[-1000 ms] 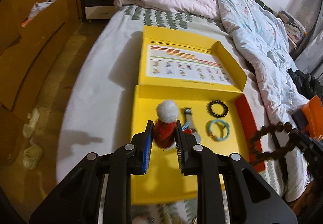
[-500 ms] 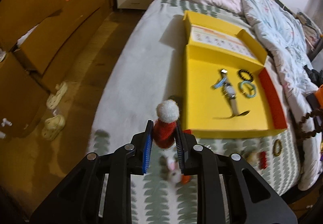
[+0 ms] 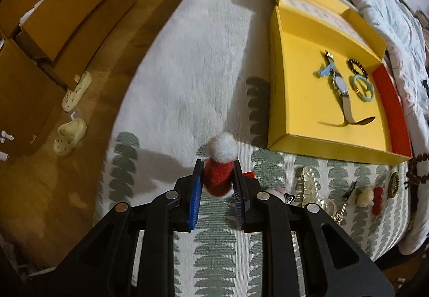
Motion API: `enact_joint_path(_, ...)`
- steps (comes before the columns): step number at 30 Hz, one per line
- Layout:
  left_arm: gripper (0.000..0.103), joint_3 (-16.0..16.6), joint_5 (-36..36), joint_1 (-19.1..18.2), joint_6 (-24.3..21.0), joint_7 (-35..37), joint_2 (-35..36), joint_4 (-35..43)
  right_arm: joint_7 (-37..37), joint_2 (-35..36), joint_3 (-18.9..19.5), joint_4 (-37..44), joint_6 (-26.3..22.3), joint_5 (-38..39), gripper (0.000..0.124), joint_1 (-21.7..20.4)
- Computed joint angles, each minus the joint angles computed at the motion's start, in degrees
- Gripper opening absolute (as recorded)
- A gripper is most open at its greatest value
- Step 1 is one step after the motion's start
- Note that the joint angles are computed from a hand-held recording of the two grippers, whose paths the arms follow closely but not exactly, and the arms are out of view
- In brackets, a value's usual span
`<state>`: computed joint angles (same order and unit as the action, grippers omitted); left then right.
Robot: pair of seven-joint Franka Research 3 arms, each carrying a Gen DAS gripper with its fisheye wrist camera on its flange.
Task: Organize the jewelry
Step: 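Carry both items out of the box and release them on the bedspread, then move the left gripper to the blue hair clip while the right moves to the light blue bangle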
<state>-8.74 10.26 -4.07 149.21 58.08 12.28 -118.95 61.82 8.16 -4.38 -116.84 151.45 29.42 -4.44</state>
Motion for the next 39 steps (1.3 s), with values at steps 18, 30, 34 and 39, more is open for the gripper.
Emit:
enact_joint_path(18,0.024,-0.08,0.72,-0.67,-4.81,-0.27,6.04,4.61,20.13,7.51,-4.66,2.21,0.69,-23.43,0.022,3.01)
enact_joint_path(30,0.056,0.52,3.62,-1.39,-2.82,-3.99,3.65,3.97,28.89,4.77,-5.82,-0.44,5.12,-33.97,0.027,4.36)
enact_joint_path(34,0.057,1.52,8.5,-3.06,-0.89,-8.54,1.78,3.4,25.6,2.6,-3.24,-2.03,8.67,-30.67,0.028,3.72)
enact_joint_path(39,0.063,1.27,12.94,-3.8,5.77,-10.88,-0.59,2.45,14.89,0.95,1.6,-2.43,11.47,-19.63,0.028,3.15)
